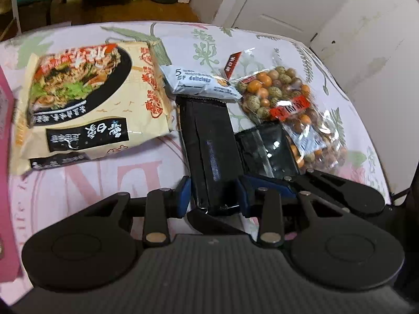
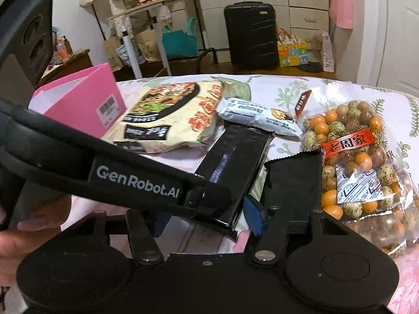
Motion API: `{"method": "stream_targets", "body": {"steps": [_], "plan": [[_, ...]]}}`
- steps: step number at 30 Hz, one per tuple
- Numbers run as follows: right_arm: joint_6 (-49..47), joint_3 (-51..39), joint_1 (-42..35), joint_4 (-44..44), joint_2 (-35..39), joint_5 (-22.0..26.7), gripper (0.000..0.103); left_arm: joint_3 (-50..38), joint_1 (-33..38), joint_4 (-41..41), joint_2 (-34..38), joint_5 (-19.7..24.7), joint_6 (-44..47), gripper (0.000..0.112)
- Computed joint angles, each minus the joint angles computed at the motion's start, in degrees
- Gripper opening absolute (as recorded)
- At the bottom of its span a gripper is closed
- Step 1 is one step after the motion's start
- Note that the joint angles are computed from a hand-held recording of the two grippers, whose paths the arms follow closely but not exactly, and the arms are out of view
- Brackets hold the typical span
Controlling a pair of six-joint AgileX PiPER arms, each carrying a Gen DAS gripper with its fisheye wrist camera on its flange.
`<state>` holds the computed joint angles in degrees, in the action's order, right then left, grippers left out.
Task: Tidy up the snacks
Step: 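Grasp a black-wrapped bar with the left gripper while the right grasps another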
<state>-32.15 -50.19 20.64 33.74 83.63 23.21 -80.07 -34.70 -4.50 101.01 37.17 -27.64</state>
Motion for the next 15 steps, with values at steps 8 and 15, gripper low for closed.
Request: {"method": "stream_targets", "body": {"steps": [8,15], "plan": [[12.09,0.07,2.92,-11.94,-9.09,8.69,0.064,-5.85,-4.83,4.81,-3.05,13.62,-7.05,0.035],[12.75,-0.03,4.32,-10.92,-17.47,18.28,0.064,-6.14,-8.24,5.19,-9.7,23.48,-10.95,0.035]]}}
